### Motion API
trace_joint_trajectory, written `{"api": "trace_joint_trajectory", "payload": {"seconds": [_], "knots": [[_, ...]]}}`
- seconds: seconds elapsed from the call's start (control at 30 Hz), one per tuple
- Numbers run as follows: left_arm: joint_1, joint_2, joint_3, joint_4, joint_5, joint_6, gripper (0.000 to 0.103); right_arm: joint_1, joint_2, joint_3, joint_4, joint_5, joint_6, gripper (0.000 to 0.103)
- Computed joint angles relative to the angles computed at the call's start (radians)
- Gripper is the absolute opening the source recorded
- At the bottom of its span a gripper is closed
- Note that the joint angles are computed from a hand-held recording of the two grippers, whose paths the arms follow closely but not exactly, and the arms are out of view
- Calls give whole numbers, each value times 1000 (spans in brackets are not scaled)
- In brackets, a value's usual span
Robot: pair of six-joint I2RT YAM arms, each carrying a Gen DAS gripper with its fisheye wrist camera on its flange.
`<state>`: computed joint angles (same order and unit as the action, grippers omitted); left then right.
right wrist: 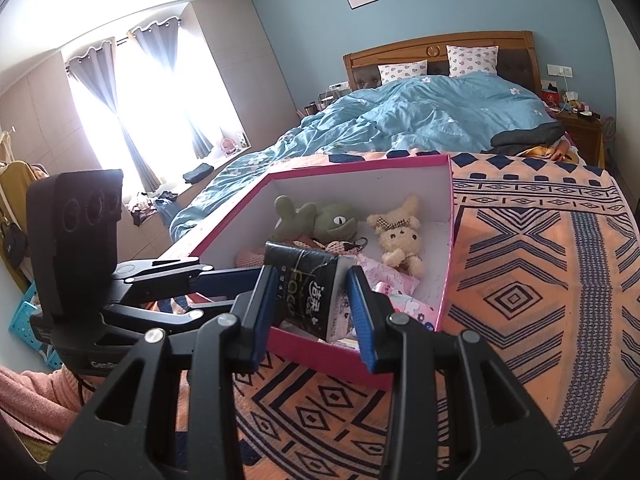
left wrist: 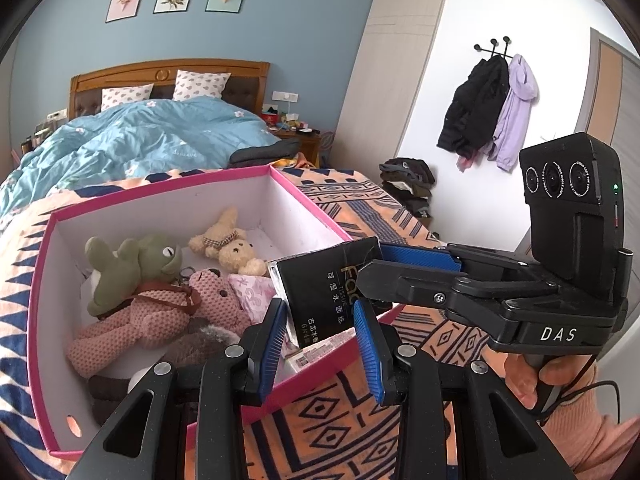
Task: Organize objects
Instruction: 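Bring the black tissue pack over the box rim beside the pink pack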
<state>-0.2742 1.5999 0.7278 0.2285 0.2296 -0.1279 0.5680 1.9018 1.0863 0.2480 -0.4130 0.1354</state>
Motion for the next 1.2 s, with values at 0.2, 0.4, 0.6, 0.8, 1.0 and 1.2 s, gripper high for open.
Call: {"api": "trace_joint_trajectory", "payload": {"seconds": [0.2, 0.4, 0.6, 0.8, 1.0, 1.2], "knots": [[-1, 7, 13, -7, -2, -1, 35, -5, 12, 12, -4, -3, 2, 39], [0, 14, 21, -12, -1, 1, 35, -6, 17, 18, -4, -3, 2, 39], [2, 21, 27, -12, -1, 3, 35, -10, 26, 29, -7, -3, 0, 39], [7, 35, 39, -14, 3, 6, 35, -12, 31, 36, -11, -3, 0, 39], [16, 52, 50, -15, 9, 9, 35, -16, 42, 55, -23, -4, -4, 39], [23, 62, 55, -13, 13, 14, 35, -18, 48, 60, -24, -4, -5, 39]]}}
